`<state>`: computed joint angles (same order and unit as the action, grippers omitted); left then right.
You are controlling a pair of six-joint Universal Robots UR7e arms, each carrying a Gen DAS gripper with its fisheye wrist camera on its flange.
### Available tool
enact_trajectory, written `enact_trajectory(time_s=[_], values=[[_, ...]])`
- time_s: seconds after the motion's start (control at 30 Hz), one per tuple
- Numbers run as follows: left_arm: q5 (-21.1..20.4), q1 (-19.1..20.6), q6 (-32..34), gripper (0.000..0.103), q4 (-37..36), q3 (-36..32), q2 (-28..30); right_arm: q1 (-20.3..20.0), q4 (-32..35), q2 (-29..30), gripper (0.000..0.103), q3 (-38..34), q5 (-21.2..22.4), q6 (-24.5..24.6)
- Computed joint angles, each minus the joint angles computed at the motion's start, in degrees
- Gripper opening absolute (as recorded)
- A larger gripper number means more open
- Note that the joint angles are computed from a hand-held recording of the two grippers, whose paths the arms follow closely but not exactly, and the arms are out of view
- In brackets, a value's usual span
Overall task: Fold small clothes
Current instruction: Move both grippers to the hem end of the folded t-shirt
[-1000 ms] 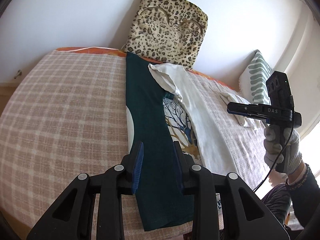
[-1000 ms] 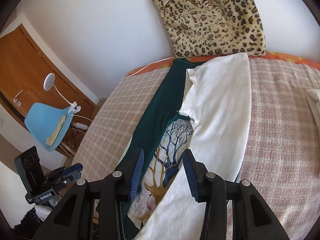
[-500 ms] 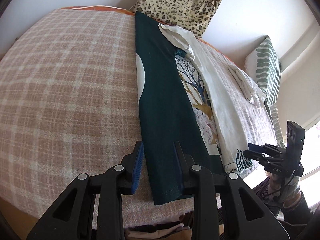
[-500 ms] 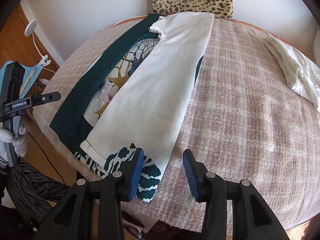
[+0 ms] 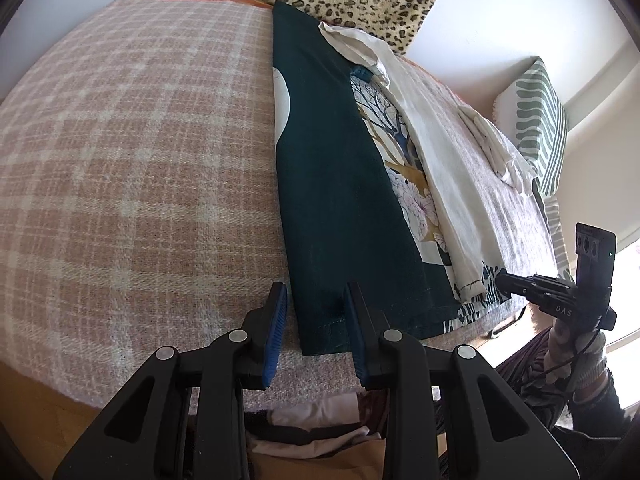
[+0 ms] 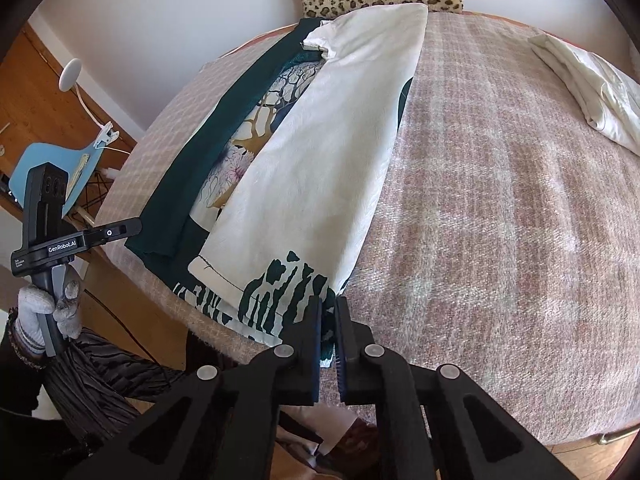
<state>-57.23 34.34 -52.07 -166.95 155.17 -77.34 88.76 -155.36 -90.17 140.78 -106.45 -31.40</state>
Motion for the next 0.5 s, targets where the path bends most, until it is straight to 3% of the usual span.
enact_trajectory(time_s=[0.13, 0.2, 0.23, 0.27, 0.5], values=[[-0.44, -0.05, 0.44, 0.027, -0.93, 0.17, 0.85, -1.12, 3.37, -2.16, 0.003, -0.35, 2.25, -0.53], [-0.83, 0.27, 0.52, 0.027, -1.67, 0.25, 0.85, -1.5, 4.17, -2.72, 0.009, -0.45, 4.07, -0.18], [-1.19, 0.62, 0.48, 0.027, -2.31, 0.35, 0.86, -1.6, 4.07, -2.74, 0.034, -0.47, 4.54, 0.43], [-1.52, 0.93, 0.29, 0.027, -3.07, 0.54, 0.78, -1.77, 3.45, -2.78, 0.049, -0.26, 5.18, 0.49], [-3.19, 0.94, -0.87, 0.027, -4.39, 1.86, -0.67, -3.03, 3.17, -1.6, 0.049, 0.03, 7.63, 0.49]])
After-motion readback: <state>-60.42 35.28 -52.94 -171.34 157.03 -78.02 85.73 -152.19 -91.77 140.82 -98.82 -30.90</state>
